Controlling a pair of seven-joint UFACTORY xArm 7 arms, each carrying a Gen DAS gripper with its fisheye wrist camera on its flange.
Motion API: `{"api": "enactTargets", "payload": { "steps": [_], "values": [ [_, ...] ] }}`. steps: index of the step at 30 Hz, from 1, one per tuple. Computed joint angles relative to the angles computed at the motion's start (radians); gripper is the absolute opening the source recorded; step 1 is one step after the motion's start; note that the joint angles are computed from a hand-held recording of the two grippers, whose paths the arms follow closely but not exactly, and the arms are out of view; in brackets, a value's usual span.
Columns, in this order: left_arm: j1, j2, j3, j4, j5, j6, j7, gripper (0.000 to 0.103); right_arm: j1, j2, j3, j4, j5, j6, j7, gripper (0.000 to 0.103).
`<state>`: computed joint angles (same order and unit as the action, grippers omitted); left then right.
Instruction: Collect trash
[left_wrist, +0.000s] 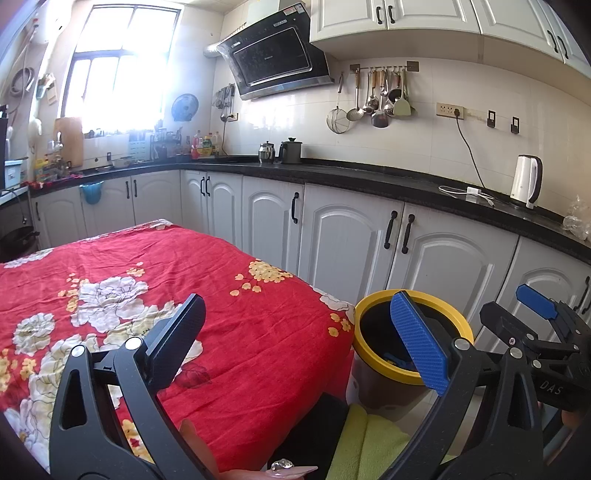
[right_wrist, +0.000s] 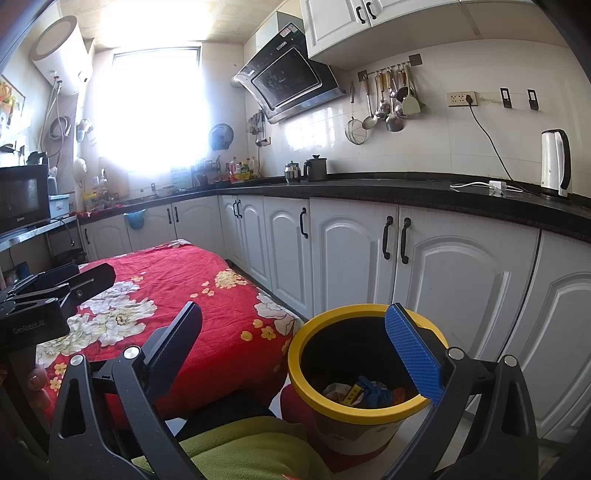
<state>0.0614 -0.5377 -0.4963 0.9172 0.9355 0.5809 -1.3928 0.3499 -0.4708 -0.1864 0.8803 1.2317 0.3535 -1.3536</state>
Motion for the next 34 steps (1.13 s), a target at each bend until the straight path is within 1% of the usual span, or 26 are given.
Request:
{"api": "enactTargets", "payload": {
  "steps": [19, 23, 25, 26, 27, 28, 30, 31, 32, 33, 34],
  "values": [
    [-0.002, 0.000, 0.011, -0.017, -0.012, -0.022, 0.014, 0.092, -0.007, 0.003, 0.002, 0.004, 0.001, 0.008, 0.002, 0.097],
    [-0.024, 0.004, 0.046, -0.029, -0.063, -0.045, 0.038, 0.092, -0.010, 0.008, 0.005, 0.002, -0.005, 0.018, 0.014, 0.097],
    [-0.041, -0.013, 0.083, -0.046, -0.115, -0.051, 0.072, 0.092, -0.011, 0.015, 0.012, 0.007, -0.012, 0.020, 0.027, 0.097],
    [-0.049, -0.030, 0.104, -0.059, -0.151, -0.039, 0.095, 0.092, -0.008, 0.018, 0.013, 0.012, -0.008, 0.021, 0.026, 0.097],
    [-0.067, -0.068, 0.144, -0.086, -0.209, -0.007, 0.133, 0.092, 0.002, 0.024, 0.023, 0.021, 0.005, 0.011, 0.024, 0.097],
    [-0.071, -0.106, 0.168, -0.110, -0.251, 0.025, 0.163, 0.092, 0.008, 0.031, 0.028, 0.032, 0.010, 0.015, 0.025, 0.097],
    [-0.047, -0.205, 0.202, -0.165, -0.304, 0.129, 0.214, 0.092, 0.028, 0.048, 0.061, 0.057, 0.001, 0.028, 0.025, 0.097],
    [-0.016, -0.280, 0.220, -0.203, -0.314, 0.214, 0.242, 0.092, 0.041, 0.066, 0.094, 0.079, -0.035, 0.054, 0.052, 0.097],
    [0.032, -0.354, 0.230, -0.235, -0.316, 0.316, 0.262, 0.092, 0.055, 0.083, 0.119, 0.101, -0.061, 0.086, 0.085, 0.097],
    [0.084, -0.419, 0.248, -0.262, -0.317, 0.421, 0.285, 0.092, 0.077, 0.113, 0.162, 0.135, -0.103, 0.138, 0.143, 0.097],
    [0.124, -0.470, 0.272, -0.289, -0.316, 0.484, 0.306, 0.092, 0.093, 0.141, 0.200, 0.166, -0.148, 0.179, 0.194, 0.097]
  ]
}}
